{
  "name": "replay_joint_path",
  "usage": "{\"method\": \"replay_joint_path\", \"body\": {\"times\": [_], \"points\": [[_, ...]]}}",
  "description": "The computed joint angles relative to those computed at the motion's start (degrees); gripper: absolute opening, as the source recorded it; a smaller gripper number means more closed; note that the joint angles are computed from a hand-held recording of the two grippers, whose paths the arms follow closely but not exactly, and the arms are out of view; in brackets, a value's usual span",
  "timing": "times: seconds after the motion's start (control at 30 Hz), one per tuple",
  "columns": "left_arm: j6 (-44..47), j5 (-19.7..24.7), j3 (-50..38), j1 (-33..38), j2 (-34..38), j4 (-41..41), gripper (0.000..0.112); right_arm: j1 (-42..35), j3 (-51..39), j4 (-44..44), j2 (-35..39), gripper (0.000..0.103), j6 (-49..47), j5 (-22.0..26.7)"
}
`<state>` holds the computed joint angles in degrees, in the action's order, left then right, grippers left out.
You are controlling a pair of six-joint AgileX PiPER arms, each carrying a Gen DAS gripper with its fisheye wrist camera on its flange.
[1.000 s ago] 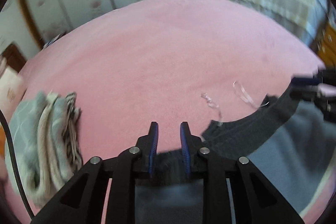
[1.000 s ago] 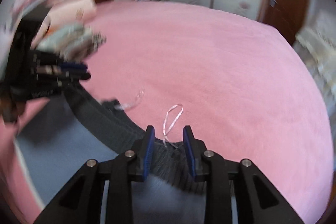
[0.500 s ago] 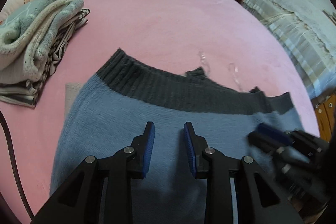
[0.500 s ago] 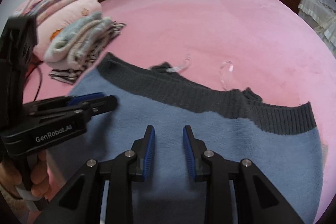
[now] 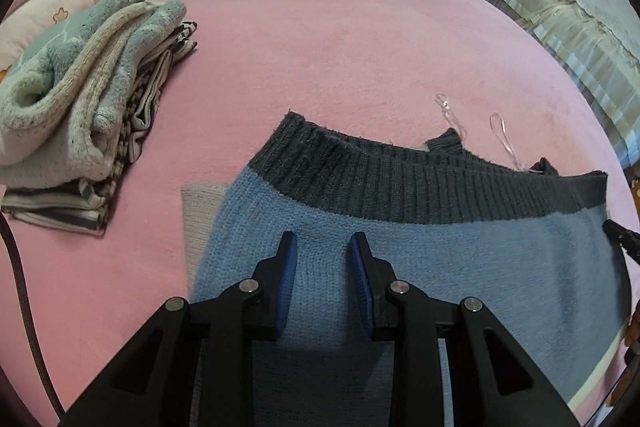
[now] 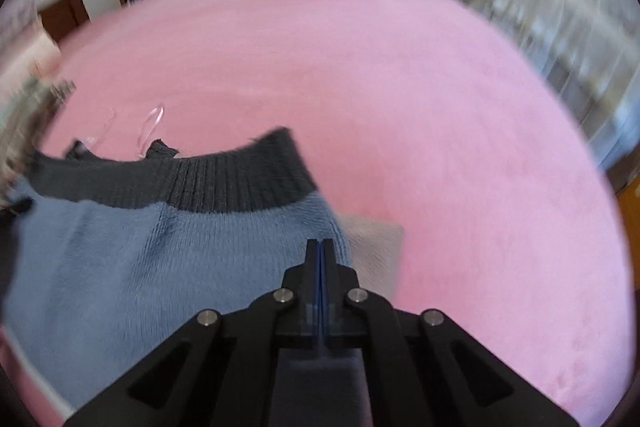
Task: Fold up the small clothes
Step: 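Lay the folded sweater flat and open both grippers above it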
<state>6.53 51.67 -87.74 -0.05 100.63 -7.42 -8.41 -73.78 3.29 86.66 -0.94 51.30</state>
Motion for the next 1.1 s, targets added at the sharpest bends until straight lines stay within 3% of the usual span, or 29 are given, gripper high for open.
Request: {"method": "replay_joint_path", "body": {"times": [0.17, 0.33, 0.47, 0.5, 0.63, 0.7, 0.83, 0.9, 1.1], "points": [[0.15, -0.34, 0.08, 0.72, 0.33, -0.54, 0.027, 6.60, 1.36, -12.30, -1.32, 0.000, 9.03, -0.36], [-2.61, 2.51, -1.07, -0.51, -1.04, 2.86, 0.027, 5.74, -0.43, -9.85, -2.42, 0.000, 11.29, 2.88], [-6.85, 3.13, 2.06, -2.18, -8.56, 6.41, 0.054, 6.13, -0.42, -4.18, -9.88, 0.004, 10.08, 5.36], [-8.21, 2.00, 4.83, -2.81, -12.56, 7.50, 0.056, 7.42, -0.05, -4.32, -11.45, 0.005, 11.04, 5.67], [-11.40, 0.14, 14.83, -4.67, -24.56, 6.49, 0.057, 17.93, 4.66, -5.81, -19.02, 0.006, 17.74, 5.03], [-12.89, -1.02, 19.53, -5.85, -28.52, 6.28, 0.057, 26.22, 7.43, -10.57, -20.83, 0.006, 24.71, 4.42], [-22.90, -3.59, 29.50, -13.31, -33.53, 16.54, 0.057, 39.14, 11.95, -19.01, -21.23, 0.006, 36.48, 4.55], [-25.75, -3.81, 32.21, -14.02, -33.92, 18.92, 0.057, 40.39, 14.10, -19.06, -22.08, 0.006, 38.45, 4.30], [-22.08, -4.91, 33.31, -8.43, -34.64, 14.21, 0.057, 35.52, 18.78, -18.97, -26.65, 0.006, 38.37, 5.79]]}}
